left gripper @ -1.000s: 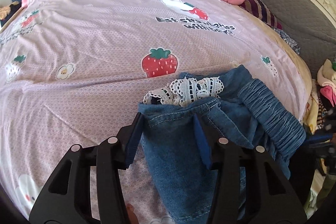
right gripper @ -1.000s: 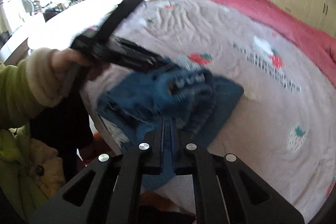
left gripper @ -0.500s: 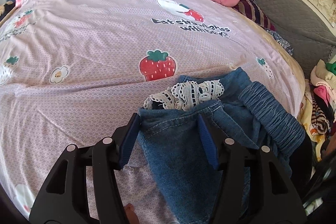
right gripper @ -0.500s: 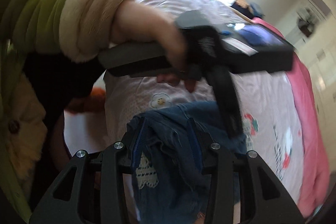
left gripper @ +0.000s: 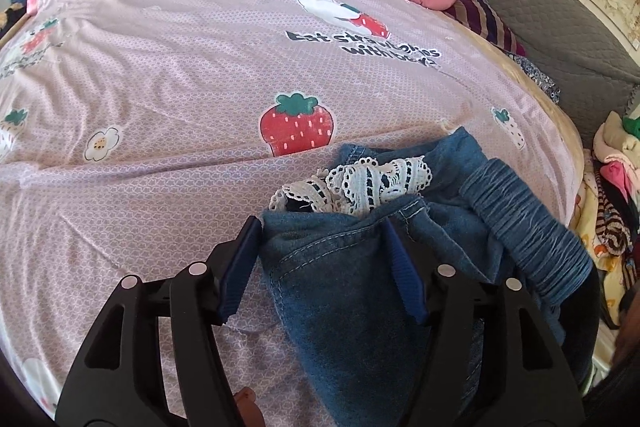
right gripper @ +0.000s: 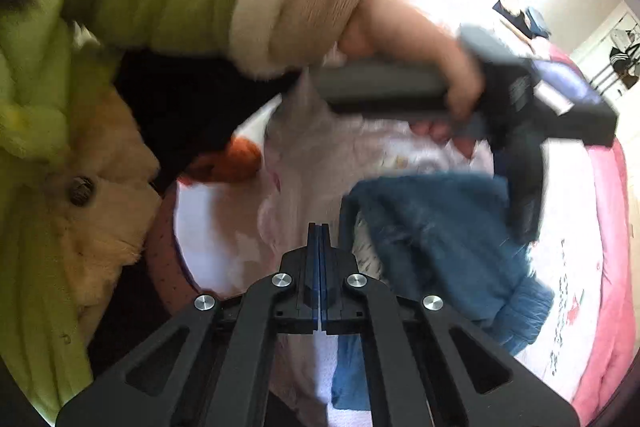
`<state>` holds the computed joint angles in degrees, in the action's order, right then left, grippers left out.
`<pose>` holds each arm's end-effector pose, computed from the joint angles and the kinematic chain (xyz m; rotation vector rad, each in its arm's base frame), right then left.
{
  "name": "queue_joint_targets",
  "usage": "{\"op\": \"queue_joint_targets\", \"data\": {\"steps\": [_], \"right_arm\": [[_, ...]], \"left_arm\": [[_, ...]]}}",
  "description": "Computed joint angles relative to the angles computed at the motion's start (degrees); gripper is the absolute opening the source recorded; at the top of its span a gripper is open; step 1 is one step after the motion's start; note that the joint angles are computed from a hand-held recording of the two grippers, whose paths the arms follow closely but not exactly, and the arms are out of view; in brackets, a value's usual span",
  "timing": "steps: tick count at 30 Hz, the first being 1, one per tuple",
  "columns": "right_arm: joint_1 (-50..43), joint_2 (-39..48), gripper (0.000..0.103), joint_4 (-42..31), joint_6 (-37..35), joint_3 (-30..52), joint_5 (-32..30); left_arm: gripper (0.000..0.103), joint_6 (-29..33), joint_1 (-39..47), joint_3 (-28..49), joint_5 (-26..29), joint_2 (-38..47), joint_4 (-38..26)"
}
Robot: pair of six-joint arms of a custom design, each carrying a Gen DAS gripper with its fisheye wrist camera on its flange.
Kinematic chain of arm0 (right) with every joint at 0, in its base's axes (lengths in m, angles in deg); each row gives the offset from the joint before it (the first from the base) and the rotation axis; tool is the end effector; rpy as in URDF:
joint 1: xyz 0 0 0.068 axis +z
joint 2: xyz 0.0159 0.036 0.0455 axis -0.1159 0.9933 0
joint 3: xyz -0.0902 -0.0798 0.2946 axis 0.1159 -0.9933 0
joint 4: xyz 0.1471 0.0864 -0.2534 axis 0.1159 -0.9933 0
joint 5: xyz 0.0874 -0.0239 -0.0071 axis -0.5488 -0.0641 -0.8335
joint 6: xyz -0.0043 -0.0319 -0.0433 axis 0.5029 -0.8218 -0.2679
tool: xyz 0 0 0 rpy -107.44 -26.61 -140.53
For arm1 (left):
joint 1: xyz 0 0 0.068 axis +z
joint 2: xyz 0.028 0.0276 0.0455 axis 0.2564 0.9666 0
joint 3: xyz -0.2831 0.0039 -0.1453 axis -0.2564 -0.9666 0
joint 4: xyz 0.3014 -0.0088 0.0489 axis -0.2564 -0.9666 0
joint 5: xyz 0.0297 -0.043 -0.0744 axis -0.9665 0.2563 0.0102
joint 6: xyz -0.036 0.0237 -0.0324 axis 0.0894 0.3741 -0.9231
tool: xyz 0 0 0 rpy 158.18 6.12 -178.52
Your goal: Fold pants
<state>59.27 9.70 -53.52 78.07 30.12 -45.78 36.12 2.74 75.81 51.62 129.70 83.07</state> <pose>0.1105 0.2243 0.1381 -1.5693 2.1482 -0.0531 0.3350 -0.0897 0.1170 0.8356 2.4166 -0.6228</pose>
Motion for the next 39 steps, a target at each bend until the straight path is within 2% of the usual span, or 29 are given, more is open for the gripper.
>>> {"op": "queue_joint_targets", "data": {"steps": [3, 4, 6, 8, 9, 12, 14, 16, 19, 22, 24, 26, 28, 34, 39], "right_arm": [[0.57, -2.83, 0.0, 4.15, 2.13, -0.89, 0.97], [0.9, -3.07, 0.0, 5.21, 1.17, -0.52, 3.12], [0.76, -1.61, 0.011, 5.1, -0.98, 1.35, 6.01], [-0.36, 1.32, 0.038, 4.62, -3.99, 3.26, 7.47], [-0.83, 3.68, 0.041, 3.88, -5.62, 4.47, 8.18], [-1.61, 8.02, 0.039, 3.0, -7.33, 6.13, 8.47], [-2.2, 10.15, 0.021, 3.13, -7.05, 6.54, 6.53], [-3.25, 10.14, 0.014, 2.93, -7.35, 6.2, 2.9], [-2.64, 7.44, 0.014, 2.98, -5.65, 4.27, 1.58], [-1.8, 7.1, 0.014, 5.24, -4.13, 1.61, 3.65], [-2.19, 7.15, 0.019, 8.15, -1.82, 0.13, 2.63], [-1.92, 7.65, 0.036, 11.78, 1.15, -1.63, 1.16], [-1.68, 6.21, 0.042, 12.68, 3.52, -2.71, 0.89], [-3.45, -8.26, 0.043, 12.78, 13.6, -6.92, -1.24], [-4.17, -20.62, 0.048, 12.05, 21.59, -10.57, 4.99]], "left_arm": [[0.055, -0.12, 0.02, 0.0, 0.11, 0.09, 0.15], [0.055, -0.06, 0.06, 0.01, 0.18, 0.12, 0.15], [0.055, -0.14, 0.1, 0.04, 0.34, 0.17, 0.16], [0.055, 0.07, 0.19, -0.21, 0.38, -0.05, 0.45], [0.055, 0.28, 0.24, -0.43, 0.27, -0.29, 0.65], [0.055, 0.69, 0.25, -1.06, -0.02, -1.01, 1.08], [0.055, 0.83, 0.18, -1.22, -0.24, -1.23, 1.15], [0.058, 0.98, 0.24, -1.19, -0.1, -1.29, 0.93], [0.061, 0.8, 0.31, -1.15, -0.02, -1.32, 1.12], [0.061, 0.81, 0.12, -1.26, -0.33, -1.2, 1.44], [0.062, 0.75, -0.01, -1.47, -0.54, -1.19, 1.86], [0.063, 0.64, 0.05, -1.61, -0.65, -1.16, 2.25], [0.063, 0.38, -0.01, -1.57, -0.59, -1.06, 2.34], [0.063, 0.32, -0.19, -2.54, -1.31, -2.02, 3.48], [0.062, 0.41, -0.34, -3.98, -1.83, -3.66, 4.53]]}}
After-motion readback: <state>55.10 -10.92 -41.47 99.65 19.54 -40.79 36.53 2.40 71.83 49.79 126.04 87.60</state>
